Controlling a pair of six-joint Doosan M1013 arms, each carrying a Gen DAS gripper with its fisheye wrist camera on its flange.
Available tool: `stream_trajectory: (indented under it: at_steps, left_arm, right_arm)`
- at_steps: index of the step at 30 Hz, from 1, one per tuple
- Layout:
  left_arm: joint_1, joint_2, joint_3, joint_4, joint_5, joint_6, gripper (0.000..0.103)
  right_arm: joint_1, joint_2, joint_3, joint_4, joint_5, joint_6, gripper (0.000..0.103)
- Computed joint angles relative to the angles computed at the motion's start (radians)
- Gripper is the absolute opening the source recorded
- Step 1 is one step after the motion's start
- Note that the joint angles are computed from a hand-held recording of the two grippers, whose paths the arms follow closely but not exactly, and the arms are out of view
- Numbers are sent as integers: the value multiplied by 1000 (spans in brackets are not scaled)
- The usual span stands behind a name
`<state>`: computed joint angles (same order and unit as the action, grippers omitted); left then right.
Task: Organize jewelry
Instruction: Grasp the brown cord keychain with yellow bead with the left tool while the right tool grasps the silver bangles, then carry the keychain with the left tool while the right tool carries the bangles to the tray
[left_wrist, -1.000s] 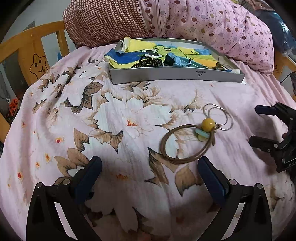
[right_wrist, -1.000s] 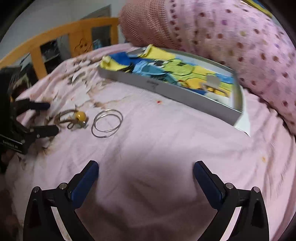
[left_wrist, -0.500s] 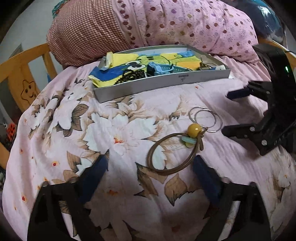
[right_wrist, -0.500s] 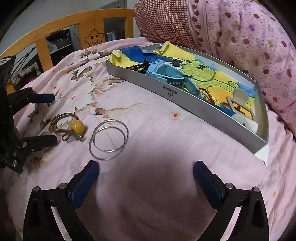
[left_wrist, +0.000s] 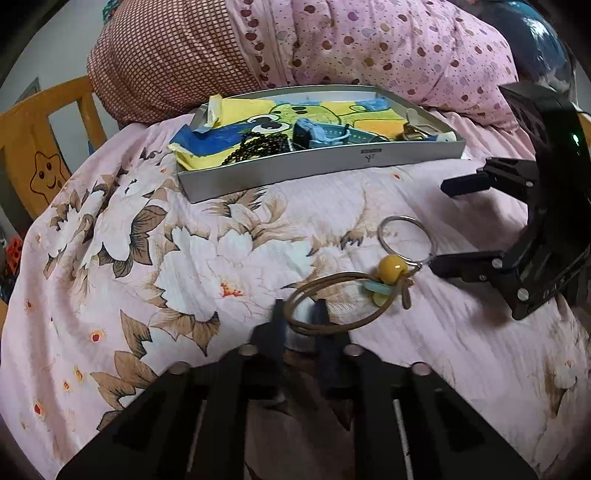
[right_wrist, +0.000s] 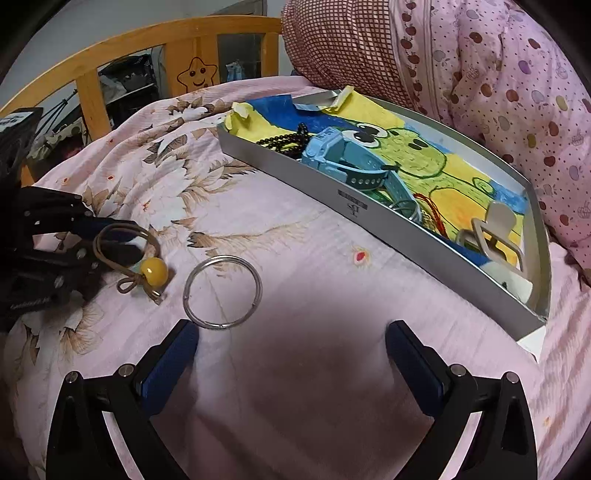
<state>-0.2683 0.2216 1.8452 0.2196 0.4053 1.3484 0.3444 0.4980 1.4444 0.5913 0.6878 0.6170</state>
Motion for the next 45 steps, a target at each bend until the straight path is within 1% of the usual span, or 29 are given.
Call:
stream_trajectory:
  at_steps: [1, 3, 10, 13, 15, 17, 18, 20, 21, 22, 27, 33, 37, 39, 45]
  left_arm:
    - [2, 2, -3, -1, 5, -6, 4]
    - [6, 3, -5, -18, 8, 0, 3]
    - [7, 1, -3, -12, 10, -15, 2]
    - [11, 0, -3, -25, 9, -13, 2]
    - [12, 1, -4, -33, 10, -11, 2]
    - [14, -1, -3, -43, 10, -7, 2]
    - [15, -1, -3, -51, 9, 0, 2]
    - [17, -4, -1, -66, 7, 9, 1]
    - [19, -7, 2, -72, 3, 11, 1]
    - [21, -10, 5, -90, -5, 24, 1]
    - [26, -24, 16, -146, -23, 76, 1]
    - [26, -39, 27, -170, -36, 92, 1]
    - [22, -45, 28, -147, -44, 57, 1]
    - [25, -52, 28, -166, -51, 65, 1]
    - [17, -67, 20, -137, -65, 37, 1]
  right_arm:
    - [0, 0, -1, 4, 3, -9, 101]
    - [2, 2, -3, 9, 6, -25, 98]
    - [14, 9, -18, 34, 28, -96, 81]
    - [18, 17, -31, 38, 48, -115, 79]
    - [20, 24, -43, 40, 64, -121, 75]
    - [21, 30, -52, 49, 80, -129, 64]
    - [22, 31, -53, 53, 82, -136, 62]
    - [23, 29, -51, 58, 78, -144, 51]
    - [23, 27, -48, 62, 76, -147, 49]
    - [23, 26, -45, 64, 74, -148, 44]
    - [17, 18, -32, 88, 66, -138, 43]
    - [5, 6, -12, 127, 58, -127, 42]
    - [-3, -3, 3, 152, 44, -113, 42]
    - [-9, -10, 11, 177, 34, -114, 42]
    - [-18, -21, 25, 211, 18, -117, 42]
